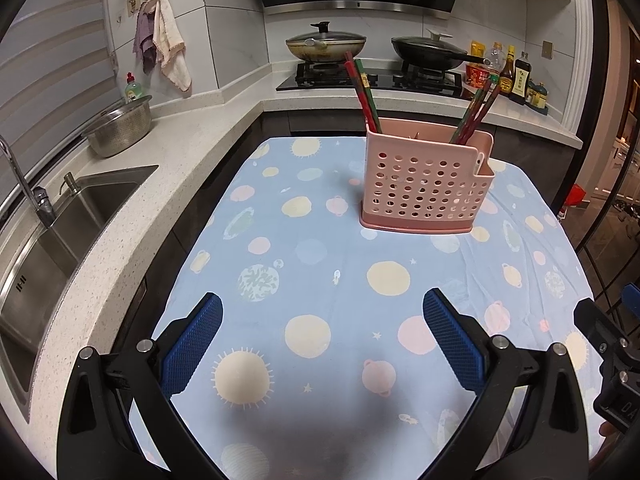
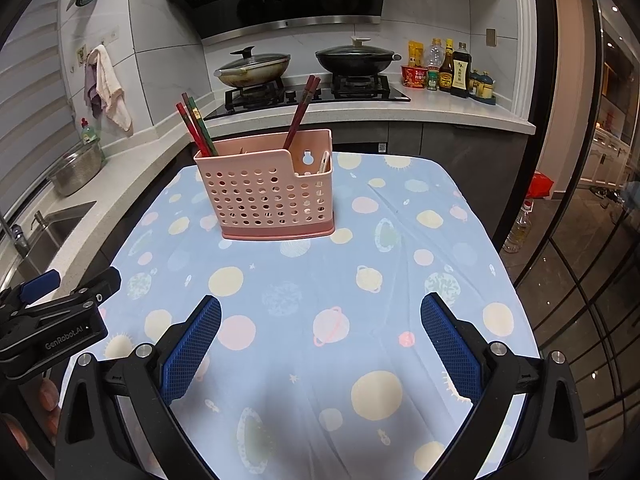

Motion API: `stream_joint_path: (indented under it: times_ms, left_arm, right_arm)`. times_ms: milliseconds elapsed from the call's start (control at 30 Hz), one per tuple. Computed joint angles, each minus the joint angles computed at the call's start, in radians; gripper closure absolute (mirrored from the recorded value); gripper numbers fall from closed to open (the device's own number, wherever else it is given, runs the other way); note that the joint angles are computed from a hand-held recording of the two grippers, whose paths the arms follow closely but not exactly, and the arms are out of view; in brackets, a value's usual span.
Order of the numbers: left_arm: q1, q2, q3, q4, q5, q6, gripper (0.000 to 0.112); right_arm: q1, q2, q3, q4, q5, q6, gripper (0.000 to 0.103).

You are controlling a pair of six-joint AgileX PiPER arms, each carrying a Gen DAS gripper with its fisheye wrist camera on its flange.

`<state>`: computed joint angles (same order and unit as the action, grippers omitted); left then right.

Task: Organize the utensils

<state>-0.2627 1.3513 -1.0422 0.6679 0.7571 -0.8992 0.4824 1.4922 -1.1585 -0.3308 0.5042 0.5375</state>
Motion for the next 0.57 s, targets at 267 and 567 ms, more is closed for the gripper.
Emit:
stream_joint_path:
  times_ms: [267,567]
  left_arm:
    - [0.011,0.006,0.0,-0.013,-0.006,0.013,0.016]
    - [0.014,0.012,0.004,0.005,-0.003,-0.01,0.016]
  right_arm:
    - [0.0,0.004,0.0,-0.01,0.003,0.012,0.007]
    - [0.001,0.008,-0.003,-0.01,0.004,0.011,0.007]
